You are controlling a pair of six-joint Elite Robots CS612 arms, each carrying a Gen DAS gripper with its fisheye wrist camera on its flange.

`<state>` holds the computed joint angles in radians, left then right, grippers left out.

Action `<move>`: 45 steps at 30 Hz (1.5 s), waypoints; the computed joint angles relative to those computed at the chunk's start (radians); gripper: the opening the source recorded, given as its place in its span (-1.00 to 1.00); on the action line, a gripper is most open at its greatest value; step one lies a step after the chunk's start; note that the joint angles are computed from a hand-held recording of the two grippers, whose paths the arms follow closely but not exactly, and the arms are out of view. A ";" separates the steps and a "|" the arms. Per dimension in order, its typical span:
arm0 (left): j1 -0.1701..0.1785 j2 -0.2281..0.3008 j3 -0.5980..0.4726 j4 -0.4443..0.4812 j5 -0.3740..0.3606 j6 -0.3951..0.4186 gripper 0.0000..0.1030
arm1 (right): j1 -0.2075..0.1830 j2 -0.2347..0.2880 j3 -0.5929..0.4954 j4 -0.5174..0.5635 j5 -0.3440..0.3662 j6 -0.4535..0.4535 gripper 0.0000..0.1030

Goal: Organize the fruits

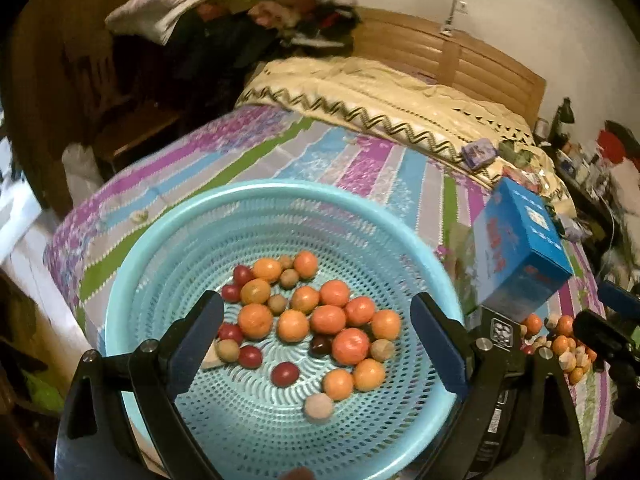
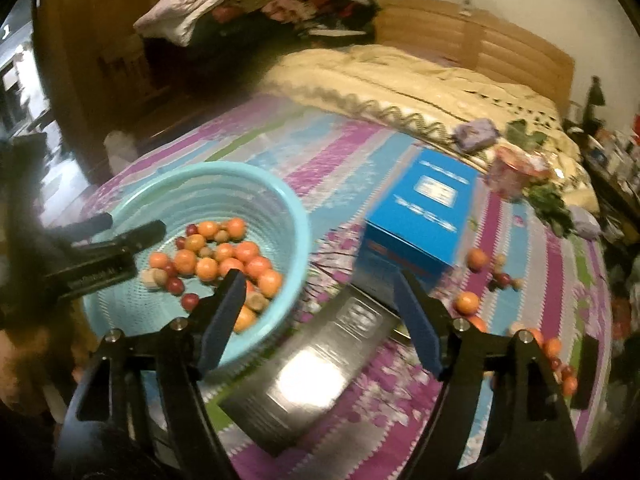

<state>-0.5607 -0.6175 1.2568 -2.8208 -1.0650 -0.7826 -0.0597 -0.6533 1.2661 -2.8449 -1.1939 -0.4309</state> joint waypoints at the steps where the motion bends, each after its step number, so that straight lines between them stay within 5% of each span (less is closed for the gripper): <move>1: -0.005 0.002 -0.005 -0.005 0.011 0.011 0.89 | -0.004 -0.002 0.007 -0.011 -0.010 0.007 0.54; 12: -0.064 0.016 -0.041 -0.150 0.181 0.126 1.00 | -0.058 -0.026 0.074 -0.099 -0.040 0.067 0.60; 22: -0.130 0.051 -0.130 -0.187 0.277 0.283 1.00 | -0.118 -0.052 0.139 -0.167 -0.032 0.107 0.61; 28: -0.161 0.084 -0.194 -0.186 0.218 0.365 1.00 | -0.153 -0.066 0.183 -0.217 -0.054 0.134 0.73; 35: -0.202 0.131 -0.291 -0.071 0.172 0.400 1.00 | -0.194 -0.071 0.219 -0.234 -0.081 0.154 0.76; 45: -0.227 0.194 -0.399 0.051 0.038 0.363 1.00 | -0.237 -0.070 0.246 -0.225 -0.128 0.163 0.76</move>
<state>-0.7880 -0.4230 0.8581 -2.7699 -1.0272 -0.4200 -0.2966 -0.7233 1.5125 -3.0701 -1.3222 -0.2680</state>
